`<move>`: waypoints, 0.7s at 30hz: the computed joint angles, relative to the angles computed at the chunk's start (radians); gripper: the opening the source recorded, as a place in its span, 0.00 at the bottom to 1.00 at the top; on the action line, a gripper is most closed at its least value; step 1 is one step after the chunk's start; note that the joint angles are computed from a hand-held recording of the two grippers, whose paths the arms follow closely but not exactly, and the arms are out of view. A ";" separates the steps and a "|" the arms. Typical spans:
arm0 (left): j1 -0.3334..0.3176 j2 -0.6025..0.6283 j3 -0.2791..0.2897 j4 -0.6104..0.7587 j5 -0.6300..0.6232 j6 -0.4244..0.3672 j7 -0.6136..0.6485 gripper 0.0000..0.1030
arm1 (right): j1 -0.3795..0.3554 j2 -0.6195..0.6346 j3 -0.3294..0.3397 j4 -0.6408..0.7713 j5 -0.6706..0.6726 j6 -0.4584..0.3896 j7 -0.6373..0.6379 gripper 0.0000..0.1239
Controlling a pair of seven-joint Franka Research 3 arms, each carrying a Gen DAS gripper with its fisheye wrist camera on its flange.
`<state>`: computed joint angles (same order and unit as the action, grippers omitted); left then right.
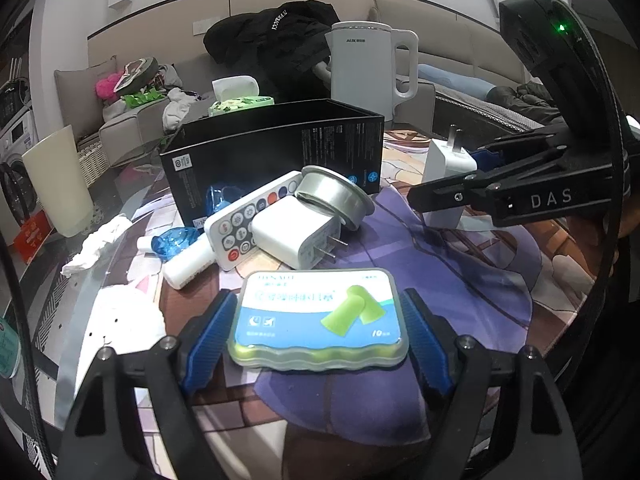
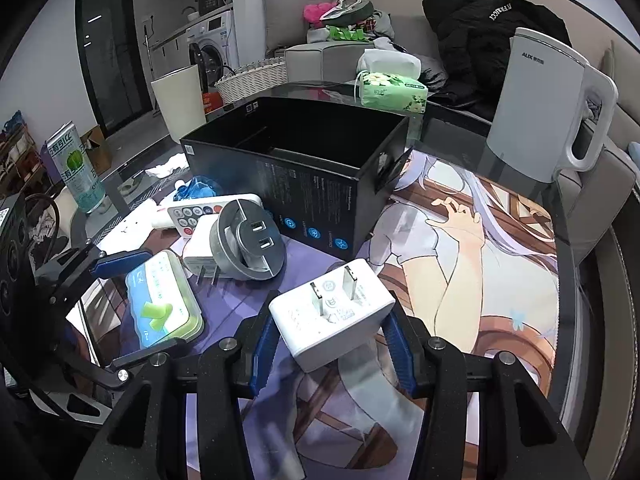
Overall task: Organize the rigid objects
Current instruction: 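Carry the tin into the black box with the left tool while the right tool drops the adapter in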
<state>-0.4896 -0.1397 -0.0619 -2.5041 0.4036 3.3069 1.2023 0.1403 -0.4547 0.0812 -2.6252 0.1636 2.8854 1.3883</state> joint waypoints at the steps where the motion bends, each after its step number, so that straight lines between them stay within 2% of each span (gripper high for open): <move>1: -0.044 -0.001 0.046 -0.002 0.005 0.005 -0.002 0.80 | 0.001 0.000 0.001 0.000 -0.002 -0.001 -0.001 0.40; 3: -0.046 -0.007 0.049 -0.005 0.010 0.010 -0.006 0.79 | 0.006 0.000 0.001 0.000 -0.001 -0.002 -0.005 0.40; 7: 0.077 -0.022 -0.070 -0.012 -0.001 0.031 -0.013 0.79 | 0.014 -0.003 -0.003 -0.002 0.003 0.006 -0.013 0.40; 10: 0.111 -0.042 -0.095 -0.015 0.001 0.037 -0.027 0.80 | 0.020 -0.008 -0.006 -0.005 0.010 0.015 -0.021 0.40; 13: 0.167 -0.062 -0.142 -0.016 -0.009 0.036 -0.030 0.80 | 0.031 -0.018 -0.012 -0.008 0.021 0.024 -0.033 0.40; 16: 0.156 -0.079 -0.120 -0.014 -0.009 0.029 -0.044 0.80 | 0.050 -0.029 -0.025 -0.008 0.041 0.028 -0.052 0.40; 17: 0.111 -0.082 -0.069 -0.010 0.000 0.024 -0.051 0.80 | 0.054 -0.035 -0.026 -0.009 0.048 0.033 -0.057 0.40; 18: 0.089 -0.086 -0.043 -0.006 0.002 0.019 -0.054 0.80 | 0.060 -0.041 -0.030 -0.010 0.055 0.038 -0.063 0.40; 20: 0.104 -0.095 -0.051 -0.003 -0.002 0.023 -0.056 0.80 | 0.076 -0.050 -0.041 -0.007 0.076 0.045 -0.076 0.40; 21: 0.088 -0.096 -0.031 0.001 0.000 0.023 -0.058 0.80 | 0.076 -0.051 -0.040 -0.002 0.082 0.046 -0.077 0.40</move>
<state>-0.4015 -0.2359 -0.0925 -2.5030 0.4036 3.3298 1.1445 0.2165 -0.5057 0.0410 -2.6272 0.2459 2.9311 1.3114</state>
